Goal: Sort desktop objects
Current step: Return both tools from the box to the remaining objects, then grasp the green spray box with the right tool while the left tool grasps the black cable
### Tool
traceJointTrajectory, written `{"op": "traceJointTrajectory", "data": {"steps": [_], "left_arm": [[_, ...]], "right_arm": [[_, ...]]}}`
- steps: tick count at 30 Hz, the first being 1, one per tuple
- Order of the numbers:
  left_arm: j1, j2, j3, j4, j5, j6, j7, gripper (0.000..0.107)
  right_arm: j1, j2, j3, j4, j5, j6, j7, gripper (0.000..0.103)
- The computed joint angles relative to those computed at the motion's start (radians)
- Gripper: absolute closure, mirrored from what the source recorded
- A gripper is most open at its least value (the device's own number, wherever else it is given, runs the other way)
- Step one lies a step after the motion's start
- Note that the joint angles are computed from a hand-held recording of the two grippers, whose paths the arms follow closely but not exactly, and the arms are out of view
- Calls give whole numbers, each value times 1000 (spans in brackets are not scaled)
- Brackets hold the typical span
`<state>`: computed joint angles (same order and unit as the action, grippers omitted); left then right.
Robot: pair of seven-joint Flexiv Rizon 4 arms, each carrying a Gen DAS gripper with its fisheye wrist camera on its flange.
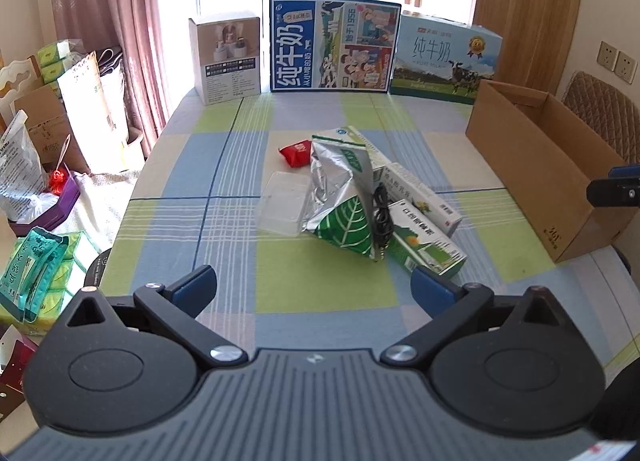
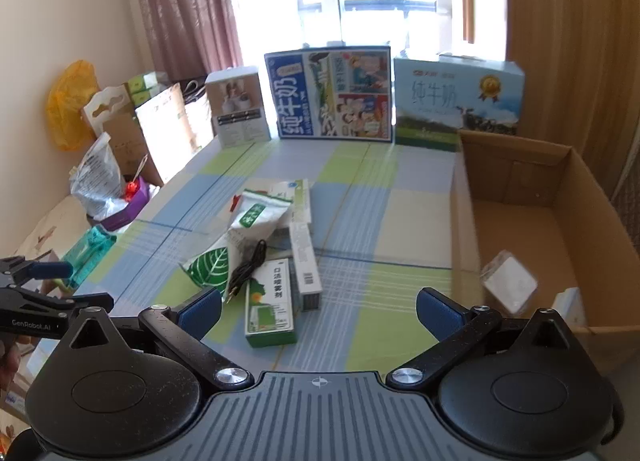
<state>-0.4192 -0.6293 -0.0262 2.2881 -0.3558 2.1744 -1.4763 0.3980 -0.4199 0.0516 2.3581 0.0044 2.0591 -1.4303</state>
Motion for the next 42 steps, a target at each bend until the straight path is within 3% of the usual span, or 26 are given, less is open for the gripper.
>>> {"op": "traceJointTrajectory", "data": {"steps": [26, 34, 39, 42], "left_arm": [[103, -218, -37, -233, 108, -104, 17, 6], [143, -268, -62, -282, 142, -101, 4, 6], [171, -279, -83, -289, 170, -100, -15, 6], [166, -280, -79, -291, 174, -107, -13, 7]], "right_arm": [[-50, -325, 36, -225, -168, -46, 35, 3], [-79, -408, 63, -318, -255, -109, 47, 20], [-79, -429, 64, -347, -273, -134, 50, 49], [-52, -419, 36, -336, -260, -127, 40, 50]]}}
